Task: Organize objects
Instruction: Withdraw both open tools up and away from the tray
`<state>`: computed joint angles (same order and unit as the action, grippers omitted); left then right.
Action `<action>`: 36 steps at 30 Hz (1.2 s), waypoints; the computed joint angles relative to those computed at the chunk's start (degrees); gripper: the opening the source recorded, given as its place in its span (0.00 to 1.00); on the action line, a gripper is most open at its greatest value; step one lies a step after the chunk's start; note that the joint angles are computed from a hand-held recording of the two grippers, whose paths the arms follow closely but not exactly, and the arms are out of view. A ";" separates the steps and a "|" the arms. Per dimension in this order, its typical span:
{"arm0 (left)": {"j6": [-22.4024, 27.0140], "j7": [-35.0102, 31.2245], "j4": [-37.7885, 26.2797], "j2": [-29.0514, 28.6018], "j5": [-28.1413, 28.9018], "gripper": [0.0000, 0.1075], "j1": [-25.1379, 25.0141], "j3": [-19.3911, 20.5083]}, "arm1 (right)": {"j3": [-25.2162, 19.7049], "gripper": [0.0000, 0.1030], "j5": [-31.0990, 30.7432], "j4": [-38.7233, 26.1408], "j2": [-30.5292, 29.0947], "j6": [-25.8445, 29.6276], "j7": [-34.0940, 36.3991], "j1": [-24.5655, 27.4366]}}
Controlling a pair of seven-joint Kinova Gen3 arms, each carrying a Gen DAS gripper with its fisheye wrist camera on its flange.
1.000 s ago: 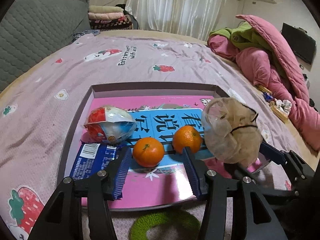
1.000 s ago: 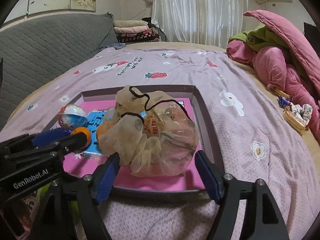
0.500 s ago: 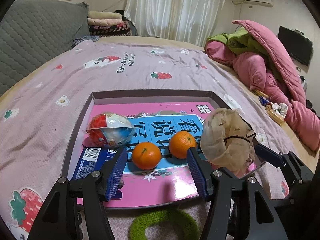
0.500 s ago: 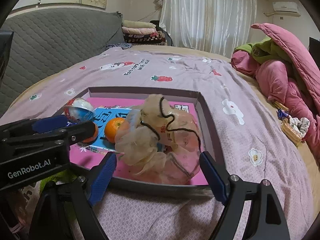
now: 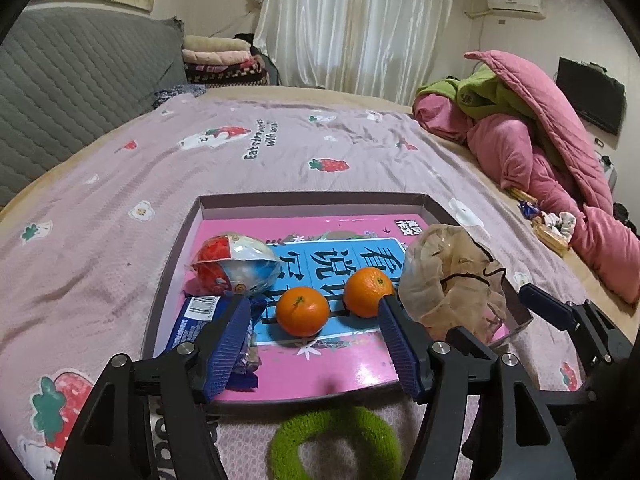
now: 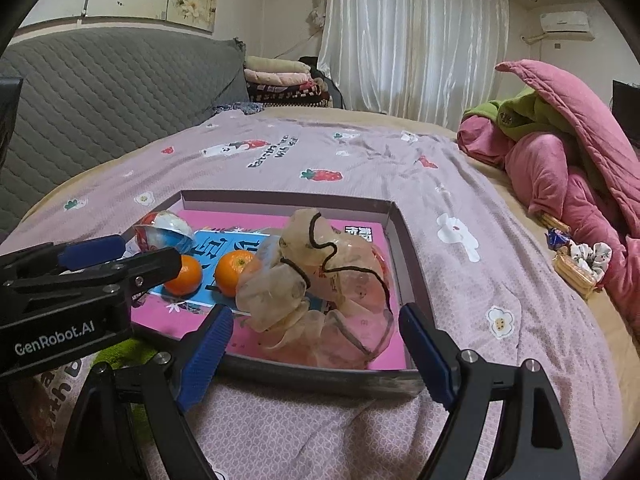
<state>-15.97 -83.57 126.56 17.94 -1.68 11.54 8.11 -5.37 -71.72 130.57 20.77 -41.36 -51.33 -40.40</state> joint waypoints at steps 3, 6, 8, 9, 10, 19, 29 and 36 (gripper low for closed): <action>-0.89 0.14 0.93 -0.61 0.27 0.63 0.09 -0.13 | -0.15 0.82 -1.14 0.21 -0.05 -1.30 0.30 -0.76; -2.01 -0.36 1.91 -1.20 1.29 0.63 1.02 -1.06 | -0.67 0.82 -2.11 0.45 -0.11 -2.94 0.35 -1.43; -2.33 -0.86 2.36 -1.53 2.12 0.63 1.68 -1.57 | -1.10 0.82 -2.29 0.73 -0.24 -4.01 -0.03 -1.75; -2.58 -0.66 2.69 -1.70 1.90 0.63 1.33 -1.29 | -1.36 0.82 -2.28 0.98 -0.32 -4.70 -0.52 -1.98; -2.77 -0.69 2.87 -1.77 2.02 0.63 1.38 -1.30 | -1.53 0.82 -2.47 1.03 -0.35 -5.10 -0.60 -2.12; -4.74 -0.99 5.92 -3.37 2.97 0.63 1.55 -1.65 | -3.41 0.82 -3.37 3.24 -0.97 -10.48 -3.28 -4.46; -6.80 -4.48 9.33 -4.68 7.83 0.64 4.18 -3.62 | -4.85 0.82 -5.26 5.24 -1.30 -15.01 -6.23 -7.07; -7.45 -7.37 11.28 -5.62 10.60 0.64 5.18 -3.93 | -6.29 0.82 -8.37 6.62 -2.50 -16.76 -5.97 -8.66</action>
